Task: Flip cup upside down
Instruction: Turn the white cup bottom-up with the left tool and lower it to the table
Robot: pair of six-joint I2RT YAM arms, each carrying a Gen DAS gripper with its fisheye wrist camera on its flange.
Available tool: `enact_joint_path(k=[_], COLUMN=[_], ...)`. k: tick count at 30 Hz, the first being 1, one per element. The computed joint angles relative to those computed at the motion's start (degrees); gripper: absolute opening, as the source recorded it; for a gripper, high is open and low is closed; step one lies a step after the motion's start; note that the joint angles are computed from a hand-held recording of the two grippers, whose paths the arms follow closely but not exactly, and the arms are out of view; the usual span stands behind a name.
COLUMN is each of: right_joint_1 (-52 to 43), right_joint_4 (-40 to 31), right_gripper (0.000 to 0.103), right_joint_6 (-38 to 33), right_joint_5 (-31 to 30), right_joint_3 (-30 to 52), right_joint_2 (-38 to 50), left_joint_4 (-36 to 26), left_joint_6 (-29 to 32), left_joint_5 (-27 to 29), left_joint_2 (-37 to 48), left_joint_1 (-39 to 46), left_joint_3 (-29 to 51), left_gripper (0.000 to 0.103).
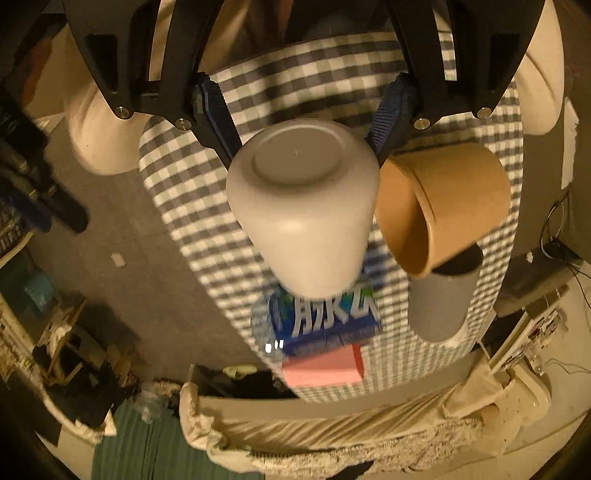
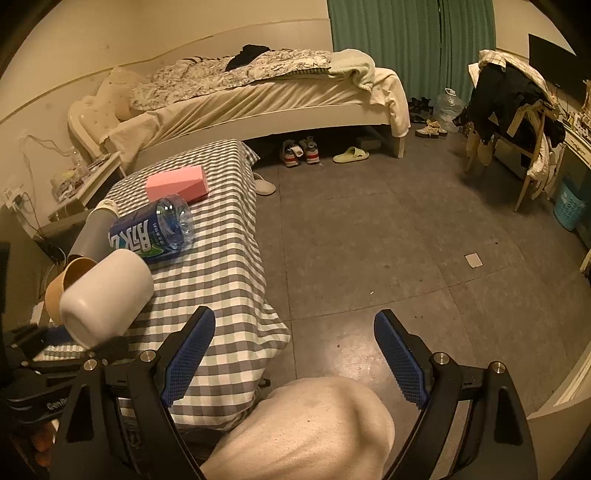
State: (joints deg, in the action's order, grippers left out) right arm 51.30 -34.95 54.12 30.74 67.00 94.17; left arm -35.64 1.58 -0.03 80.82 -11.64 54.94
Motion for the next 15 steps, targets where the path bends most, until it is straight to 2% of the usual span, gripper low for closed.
enact_joint_path(k=[8, 15], right_joint_1=[1.17, 1.06], right_joint_4=[-1.09, -1.69], right_gripper=[0.088, 0.088], right_joint_6=[0.25, 0.32], right_joint_5=[0.55, 0.42], right_joint_3=[1.72, 2.03], right_joint_2=[0.79, 0.85], left_joint_4=[-0.44, -3.53], left_joint_6=[0.98, 1.3], left_joint_5=[0.62, 0.92], left_joint_2=[2.74, 3.91], left_joint_1=[0.54, 1.14], left_joint_3=[4.1, 7.09], left_gripper=[0.069, 0.069])
